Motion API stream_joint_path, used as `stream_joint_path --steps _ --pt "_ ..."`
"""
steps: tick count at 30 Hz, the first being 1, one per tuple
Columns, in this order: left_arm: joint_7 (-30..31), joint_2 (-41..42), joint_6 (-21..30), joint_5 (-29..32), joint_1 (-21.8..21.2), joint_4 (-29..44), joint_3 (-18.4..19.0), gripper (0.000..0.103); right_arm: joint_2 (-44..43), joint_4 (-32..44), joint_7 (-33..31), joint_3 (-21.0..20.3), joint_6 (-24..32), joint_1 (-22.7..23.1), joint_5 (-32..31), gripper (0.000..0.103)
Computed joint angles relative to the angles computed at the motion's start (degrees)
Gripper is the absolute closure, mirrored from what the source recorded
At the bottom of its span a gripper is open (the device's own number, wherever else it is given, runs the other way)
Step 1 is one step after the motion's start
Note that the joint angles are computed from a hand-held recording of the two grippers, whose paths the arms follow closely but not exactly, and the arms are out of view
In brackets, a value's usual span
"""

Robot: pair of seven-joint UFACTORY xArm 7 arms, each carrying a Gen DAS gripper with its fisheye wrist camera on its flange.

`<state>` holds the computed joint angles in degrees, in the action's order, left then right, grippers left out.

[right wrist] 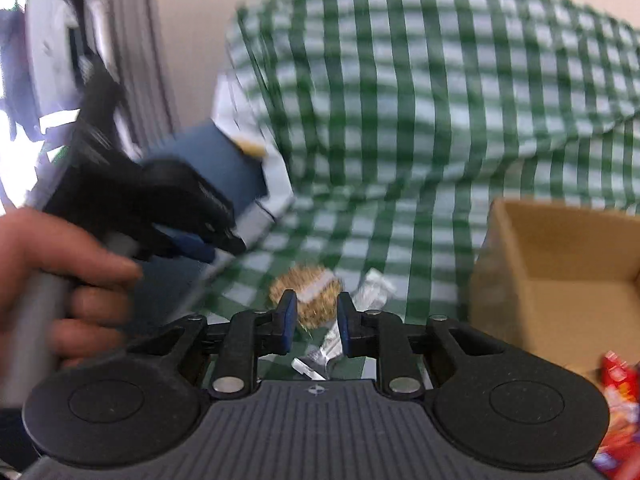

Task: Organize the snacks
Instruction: 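Move both open tools from the box back to the remaining snacks, then grasp clear peanut-cookie bag with left gripper while right grasps silver wrapped bar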

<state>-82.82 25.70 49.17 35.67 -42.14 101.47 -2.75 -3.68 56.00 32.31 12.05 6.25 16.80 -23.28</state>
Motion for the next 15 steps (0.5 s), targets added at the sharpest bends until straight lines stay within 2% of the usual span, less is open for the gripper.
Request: stream_joint_path --steps 2,3,5,7,10,11,12,15 --pt "2.6 1.2 -0.3 -0.1 0.3 0.9 -0.3 0.042 4.0 2.8 6.7 0.3 2.8 -0.6 -5.3 0.056" --pt "3.7 1.3 -1.3 -0.3 0.6 0.7 -0.4 0.034 5.6 3.5 6.6 -0.3 3.3 0.1 -4.4 0.055" --pt "4.8 1.7 -2.8 -0.7 0.9 0.4 -0.2 0.025 8.1 4.9 6.5 -1.7 5.3 1.7 -4.4 0.055" --pt "6.1 2.1 -3.9 -1.2 1.0 0.5 0.0 0.022 10.1 6.3 5.8 -2.9 5.7 3.1 -3.7 0.055" --pt "9.2 4.4 -2.9 -2.2 0.8 3.3 0.1 0.018 12.4 8.8 4.2 -4.2 8.5 5.1 -2.8 0.055" --pt "11.2 5.4 -3.0 -2.9 0.9 4.5 -0.1 0.018 12.9 9.0 3.6 -3.8 8.1 4.8 -2.2 0.064" --pt "13.2 6.4 -3.2 -3.6 0.9 5.7 -0.2 0.016 12.6 8.9 5.5 -5.8 8.4 6.6 -4.0 0.072" --pt "19.3 11.0 -0.7 -4.9 -0.4 12.2 0.2 0.010 10.6 7.5 12.7 -8.1 9.9 7.9 -9.2 0.079"
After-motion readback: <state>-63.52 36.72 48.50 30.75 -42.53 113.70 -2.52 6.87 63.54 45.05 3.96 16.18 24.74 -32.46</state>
